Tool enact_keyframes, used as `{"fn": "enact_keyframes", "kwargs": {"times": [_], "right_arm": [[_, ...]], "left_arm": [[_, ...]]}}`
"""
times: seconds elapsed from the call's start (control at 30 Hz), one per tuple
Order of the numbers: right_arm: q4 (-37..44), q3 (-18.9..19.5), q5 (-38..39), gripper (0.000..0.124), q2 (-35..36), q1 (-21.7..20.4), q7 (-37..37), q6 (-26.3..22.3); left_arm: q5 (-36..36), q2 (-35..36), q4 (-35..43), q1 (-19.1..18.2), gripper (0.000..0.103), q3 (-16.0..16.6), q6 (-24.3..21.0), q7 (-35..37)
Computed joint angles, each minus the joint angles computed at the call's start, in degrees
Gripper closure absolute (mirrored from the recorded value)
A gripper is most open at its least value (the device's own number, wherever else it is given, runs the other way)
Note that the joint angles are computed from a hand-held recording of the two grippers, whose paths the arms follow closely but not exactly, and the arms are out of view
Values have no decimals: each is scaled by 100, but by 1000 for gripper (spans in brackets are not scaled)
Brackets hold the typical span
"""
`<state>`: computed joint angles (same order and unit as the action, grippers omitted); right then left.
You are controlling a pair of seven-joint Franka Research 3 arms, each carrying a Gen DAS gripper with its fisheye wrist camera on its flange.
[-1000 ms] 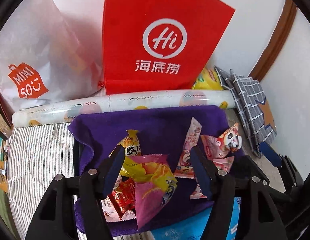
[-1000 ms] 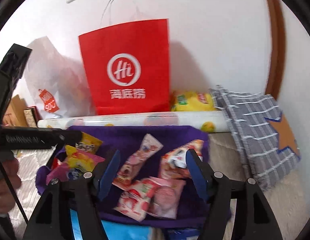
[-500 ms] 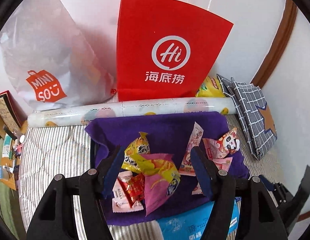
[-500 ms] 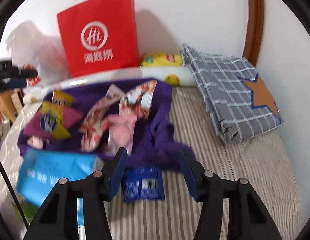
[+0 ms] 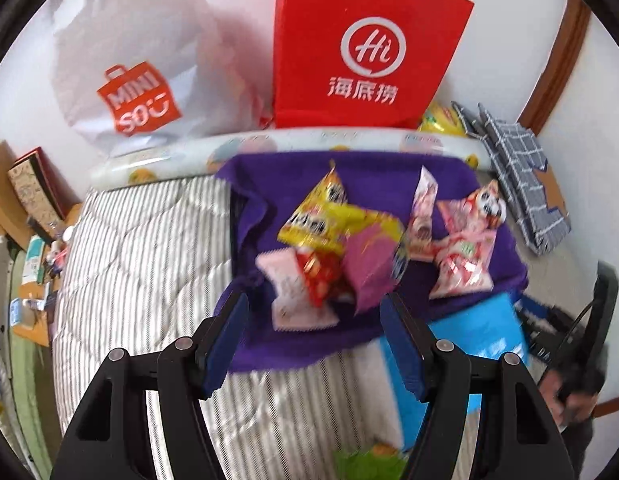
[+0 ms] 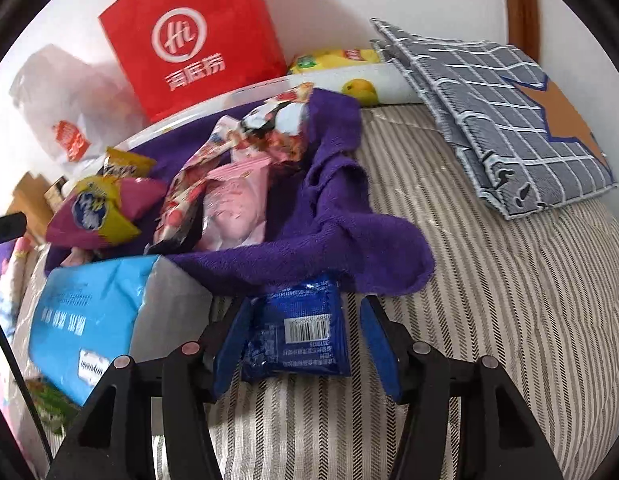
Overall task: Organize snacks
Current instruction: 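Grasp the blue biscuit packet with the right tool while the left tool grasps the green chip bag, then lift the biscuit packet and green chip bag and hold them above the bed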
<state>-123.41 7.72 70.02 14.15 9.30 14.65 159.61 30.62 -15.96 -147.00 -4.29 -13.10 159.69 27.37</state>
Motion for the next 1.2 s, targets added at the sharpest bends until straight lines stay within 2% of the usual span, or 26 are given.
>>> {"fn": "enact_keyframes", "kwargs": {"times": [0.13,0.2,0.4,0.5,0.63,0.73,0.87,1.0,1.1,1.2], "right_arm": [[-128,75,165,70,-56,42,-469,291],[-233,121,295,78,-110,96,-811,552],[-634,-36,767,82,-564,88,-1025,402],[-992,-180,1181,82,-968,111,-1288,325],[-1350,-392,1355,81,-1385,193,-1277,151],[-1549,-491,1449,81,-1602,261,-1264,104],[-1753,-561,1400,81,-1740,332,-1204,139],[-1853,-583,1273,80,-1744,385,-1085,181],[-1895,-568,1379,80,-1739,434,-1184,213],[-1895,-511,1571,79,-1704,515,-1414,347]], "left_arm": [[-99,-213,-286,-107,35,-27,-48,17],[-161,-282,-393,-145,35,-42,-26,-13],[-200,-655,-742,-212,35,-166,36,-193],[-321,-886,-1004,-337,35,-139,271,-158],[-462,-909,-1225,-472,34,-161,821,-77],[-715,-669,-1271,-825,31,-19,1202,331],[-464,-470,-1147,-586,31,-593,1119,239],[-172,-237,-1034,-496,31,-819,997,33],[302,-16,-938,-184,31,-1057,895,-568],[1274,111,-1012,501,34,-1438,1473,-1765]]}}
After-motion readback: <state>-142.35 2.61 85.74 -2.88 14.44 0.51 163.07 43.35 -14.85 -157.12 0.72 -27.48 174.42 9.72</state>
